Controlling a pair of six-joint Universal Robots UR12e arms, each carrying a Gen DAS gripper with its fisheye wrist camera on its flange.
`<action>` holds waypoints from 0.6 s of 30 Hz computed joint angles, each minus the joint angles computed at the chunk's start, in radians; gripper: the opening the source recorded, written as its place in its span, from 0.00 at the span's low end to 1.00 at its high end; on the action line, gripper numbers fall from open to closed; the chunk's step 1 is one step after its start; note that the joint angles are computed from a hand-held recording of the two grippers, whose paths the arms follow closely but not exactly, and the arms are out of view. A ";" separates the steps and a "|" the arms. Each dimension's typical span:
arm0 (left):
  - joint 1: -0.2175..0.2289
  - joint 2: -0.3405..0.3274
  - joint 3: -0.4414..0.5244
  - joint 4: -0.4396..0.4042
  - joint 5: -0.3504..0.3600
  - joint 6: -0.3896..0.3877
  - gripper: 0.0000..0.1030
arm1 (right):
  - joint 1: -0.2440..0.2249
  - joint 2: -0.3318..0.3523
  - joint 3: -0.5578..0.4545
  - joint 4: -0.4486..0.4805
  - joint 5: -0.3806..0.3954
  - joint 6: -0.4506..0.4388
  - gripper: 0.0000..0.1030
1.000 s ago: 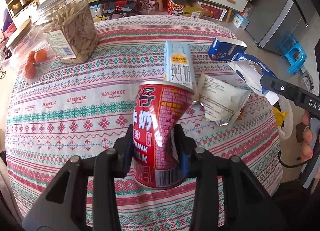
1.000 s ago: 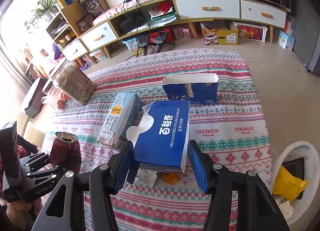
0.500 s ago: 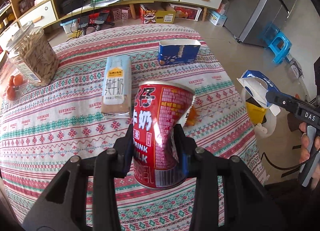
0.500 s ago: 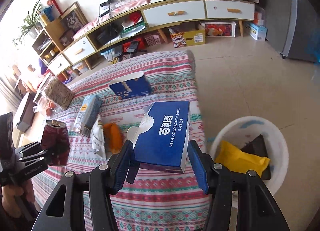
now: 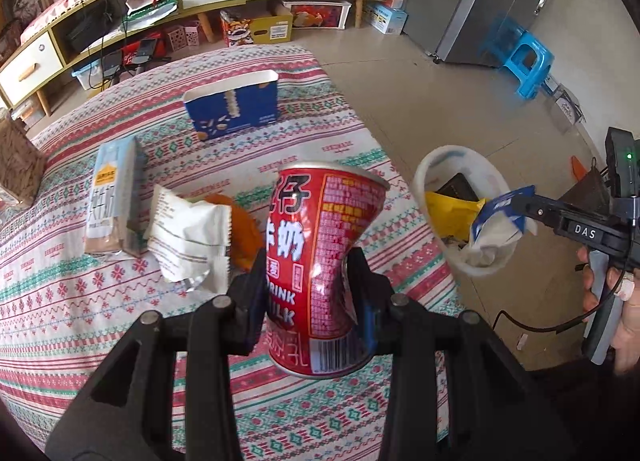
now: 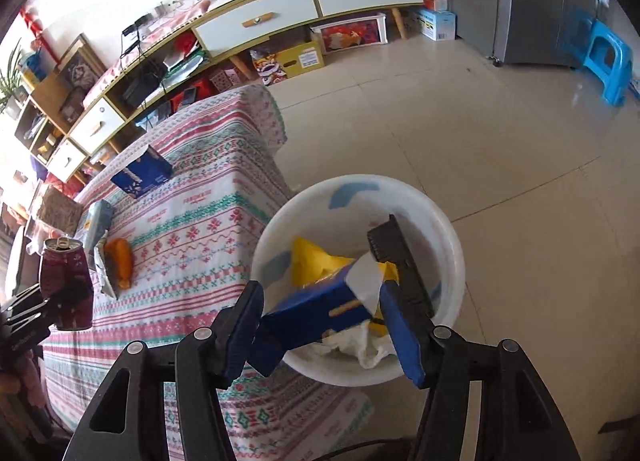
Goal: Collect trash
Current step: 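Carry the can and tissue box to the bucket and release both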
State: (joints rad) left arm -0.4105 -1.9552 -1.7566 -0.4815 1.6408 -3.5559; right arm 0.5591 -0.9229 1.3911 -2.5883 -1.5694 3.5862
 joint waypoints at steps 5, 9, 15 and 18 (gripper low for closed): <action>-0.027 -0.044 0.060 -0.007 -0.011 0.012 0.39 | -0.019 -0.019 0.039 -0.026 0.003 0.030 0.66; -0.044 -0.086 0.107 0.000 -0.034 0.025 0.39 | -0.027 -0.041 0.073 -0.047 0.007 0.028 0.66; -0.066 -0.151 0.183 -0.012 -0.073 0.070 0.39 | -0.033 -0.073 0.121 -0.077 -0.013 0.031 0.67; -0.073 -0.174 0.207 -0.009 -0.089 0.092 0.39 | -0.036 -0.085 0.136 -0.093 -0.032 0.032 0.67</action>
